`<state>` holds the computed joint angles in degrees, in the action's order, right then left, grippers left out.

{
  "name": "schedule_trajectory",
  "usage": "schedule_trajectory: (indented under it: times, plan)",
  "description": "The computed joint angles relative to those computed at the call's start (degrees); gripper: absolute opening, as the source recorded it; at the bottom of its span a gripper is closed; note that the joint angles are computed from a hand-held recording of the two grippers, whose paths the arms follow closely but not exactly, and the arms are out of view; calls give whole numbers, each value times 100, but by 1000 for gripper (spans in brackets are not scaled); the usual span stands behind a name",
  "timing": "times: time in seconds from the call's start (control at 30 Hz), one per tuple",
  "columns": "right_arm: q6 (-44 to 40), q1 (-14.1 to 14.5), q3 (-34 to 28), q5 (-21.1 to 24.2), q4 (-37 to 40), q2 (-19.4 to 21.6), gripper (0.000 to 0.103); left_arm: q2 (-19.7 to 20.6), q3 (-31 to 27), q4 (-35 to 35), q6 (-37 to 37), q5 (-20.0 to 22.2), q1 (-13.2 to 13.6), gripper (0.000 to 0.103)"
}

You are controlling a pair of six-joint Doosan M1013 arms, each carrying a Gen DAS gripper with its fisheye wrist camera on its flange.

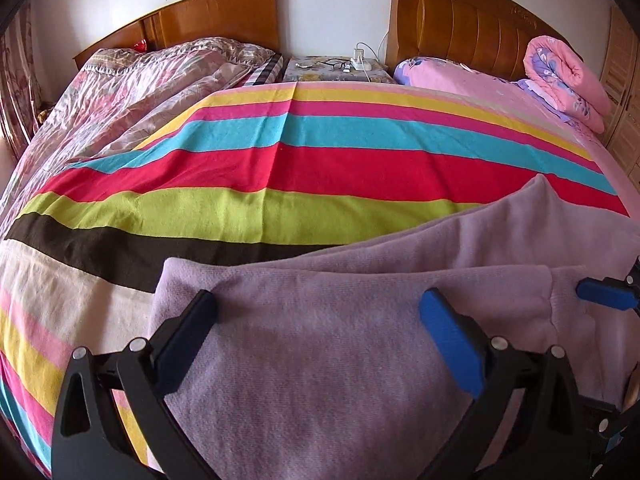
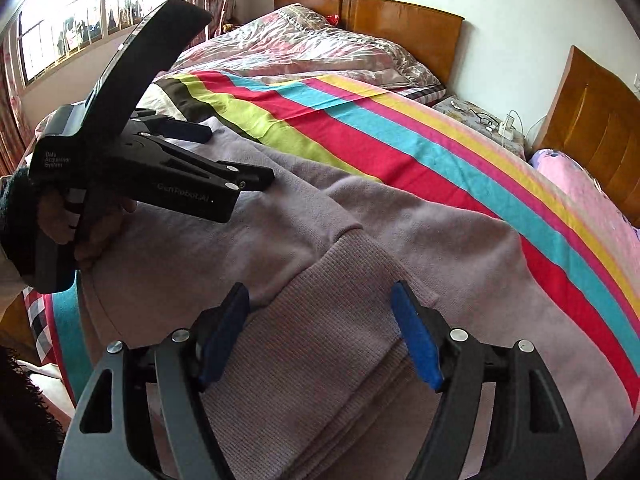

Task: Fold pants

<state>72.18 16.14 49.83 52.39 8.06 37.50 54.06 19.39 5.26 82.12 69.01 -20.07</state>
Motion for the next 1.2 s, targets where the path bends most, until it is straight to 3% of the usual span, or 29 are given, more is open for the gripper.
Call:
schedule_trajectory:
  times: [0.1, 0.17, 0.37, 0.5, 0.6, 0.7, 1.2]
  plan:
    - [7, 20, 114, 178, -30, -43, 75, 10, -20, 39, 9, 20, -7, 102]
    - [23, -17, 323, -15, 124, -111, 77, 0, 1, 34, 10, 1, -5, 102]
    - [219, -11, 314, -3, 12, -118, 81, -28, 48, 98, -15, -11, -27, 102]
    - [439, -40, 604, -332, 25, -344, 81, -81, 139, 178, -61, -34, -61, 102]
    - [688, -76, 659, -56, -184, -348, 84, -60, 95, 232, -81, 6, -79, 102]
    - [937, -215, 775, 3, 164, -396, 87, -27, 32, 285, -94, 46, -92, 102]
    - [631, -375, 1833, -736, 395, -994, 88, 4, -24, 351, -128, 80, -116, 102]
